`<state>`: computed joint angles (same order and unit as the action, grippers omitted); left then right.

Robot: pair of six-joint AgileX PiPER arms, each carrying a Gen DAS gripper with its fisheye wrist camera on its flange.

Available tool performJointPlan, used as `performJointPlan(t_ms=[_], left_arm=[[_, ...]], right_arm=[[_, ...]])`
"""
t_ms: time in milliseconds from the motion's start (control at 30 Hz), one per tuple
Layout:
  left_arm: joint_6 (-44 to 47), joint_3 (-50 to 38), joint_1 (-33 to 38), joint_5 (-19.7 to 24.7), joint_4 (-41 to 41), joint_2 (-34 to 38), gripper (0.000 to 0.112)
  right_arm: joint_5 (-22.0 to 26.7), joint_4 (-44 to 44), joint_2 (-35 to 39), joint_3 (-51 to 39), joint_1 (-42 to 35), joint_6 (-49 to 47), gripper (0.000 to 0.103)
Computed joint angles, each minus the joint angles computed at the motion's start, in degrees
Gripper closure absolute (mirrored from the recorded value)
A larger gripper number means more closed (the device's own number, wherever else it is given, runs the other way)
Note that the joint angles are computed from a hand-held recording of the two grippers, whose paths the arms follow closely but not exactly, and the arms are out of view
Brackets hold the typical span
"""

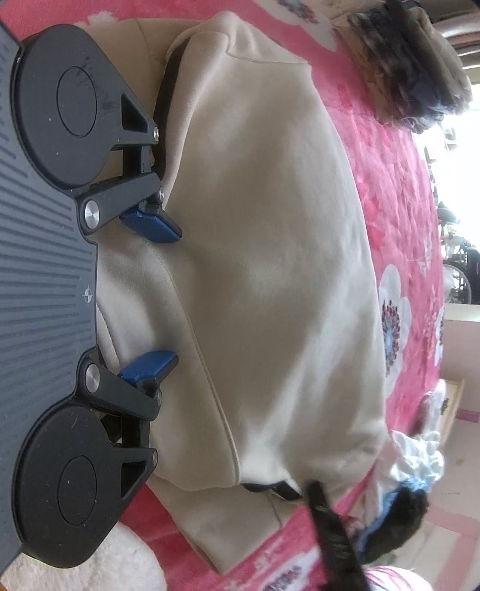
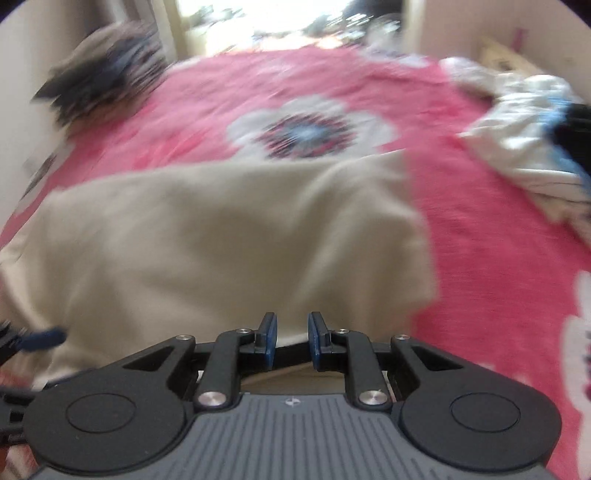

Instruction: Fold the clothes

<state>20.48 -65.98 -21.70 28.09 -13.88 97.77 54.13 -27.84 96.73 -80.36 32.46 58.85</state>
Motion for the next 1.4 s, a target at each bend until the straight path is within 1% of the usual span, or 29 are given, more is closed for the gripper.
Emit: performJointPlan(t_ms=[100, 167, 300, 333, 400, 433, 467, 533, 567, 667, 733, 767, 833, 900, 933, 1000, 1033, 1067, 1100, 1167, 1200, 1300, 1367, 1400], left_arm=[[-6.64, -0.62, -1.99, 0.53, 7.05, 0.11, 0.044], [-10.39, -1.73, -2.88, 2.0, 10.71, 0.48, 0.042], [-15.28, -3.59, -3.92, 4.55, 14.73, 1.31, 0.039], [-16.39, -3.79, -4.2, 4.9, 15.74, 1.42, 0.039], [-18.32, -3.69, -4.64, 5.0, 17.37, 1.49, 0.038], [-18.56, -3.68, -4.76, 5.01, 17.68, 1.53, 0.038], [-18.26, -3.64, -4.78, 5.02, 17.53, 1.49, 0.038], [-19.93, -3.63, -5.11, 5.35, 18.76, 1.38, 0.037], [-20.68, -3.72, -5.27, 5.53, 19.34, 1.39, 0.037], [-22.96, -3.66, -5.69, 5.66, 20.82, 1.26, 0.037], [-24.2, -3.39, -5.89, 5.46, 21.58, 1.08, 0.037], [-24.23, -2.89, -5.85, 4.9, 21.57, 0.84, 0.037], [-23.93, -1.92, -5.65, 3.78, 21.26, 0.36, 0.037], [-21.98, -1.78, -4.94, 3.87, 19.41, 0.04, 0.037], [-21.05, -2.18, -4.54, 4.62, 18.42, -0.02, 0.037], [-20.36, -4.38, -3.83, 8.12, 17.31, 0.12, 0.037], [-20.08, -5.69, -3.3, 9.98, 16.42, 0.02, 0.037], [-19.41, -6.64, -2.54, 11.31, 14.93, -0.33, 0.037], [-17.69, -6.8, -1.24, 11.68, 12.12, -1.27, 0.037], [-13.1, -6.26, 1.66, 11.17, 6.26, -3.48, 0.037], [-10.61, -5.93, 2.98, 10.42, 3.58, -4.25, 0.037], [-5.22, -5.75, 6.51, 7.01, -1.89, -3.89, 0.036], [-7.81, -6.43, 8.25, 5.47, -0.57, -1.08, 0.036], [-10.12, -7.6, 9.27, 6.07, 0.49, 1.38, 0.037]], right_arm=[[-4.61, -6.93, -2.79, 5.92, -1.97, 11.6, 0.083], [-8.09, -9.61, -3.68, 9.93, -3.76, 16.85, 0.083], [-22.27, -10.02, -5.21, 22.12, -8.96, 24.88, 0.087], [-23.5, -9.18, -5.84, 22.89, -9.72, 23.88, 0.087], [-23.53, -3.19, -7.89, 22.5, -11.51, 17.46, 0.087], [-23.87, -1.48, -9.51, 22.9, -12.46, 16.3, 0.086], [-24.29, -2.07, -10.85, 22.93, -13.1, 16.79, 0.083], [-25.29, -4.52, -13.06, 22.55, -14.24, 18.44, 0.083], [-26.32, -4.13, -13.23, 21.59, -15.24, 16.9, 0.083], [-31.09, -1.51, -8.92, 16.25, -18.41, 9.26, 0.083], [-35.28, 4.0, -3.9, 12.59, -20.69, 2.62, 0.083], [-35.53, 5.6, -1.3, 11.21, -21.09, 0.17, 0.084], [-34.36, 7.14, 3.96, 8.4, -21.36, -3.43, 0.089], [-32.65, 8.52, 9.39, 4.88, -21.56, -6.92, 0.091], [-29.73, 8.61, 9.81, 2.99, -21.05, -7.99, 0.091], [-22.68, 8.4, 9.11, -0.89, -19.61, -9.83, 0.09], [-19.13, 8.25, 8.91, -3.01, -18.89, -10.77, 0.087], [-17.73, 8.47, 7.42, -3.27, -17.93, -11.52, 0.086], [-17.03, 8.83, 5.51, -2.99, -16.86, -12.18, 0.086], [-15.35, 9.44, 1.97, -2.96, -14.6, -13.41, 0.085], [-13.82, 10.68, 0.83, -4.09, -12.66, -15.77, 0.085], [-9.9, 18.2, 1.52, -8.95, -7.55, -28.12, 0.085], [-5.96, 20.03, 5.57, -11.25, -4.28, -31.49, 0.085], [-3.72, 20.8, 8.12, -12.76, -2.74, -32.88, 0.085]])
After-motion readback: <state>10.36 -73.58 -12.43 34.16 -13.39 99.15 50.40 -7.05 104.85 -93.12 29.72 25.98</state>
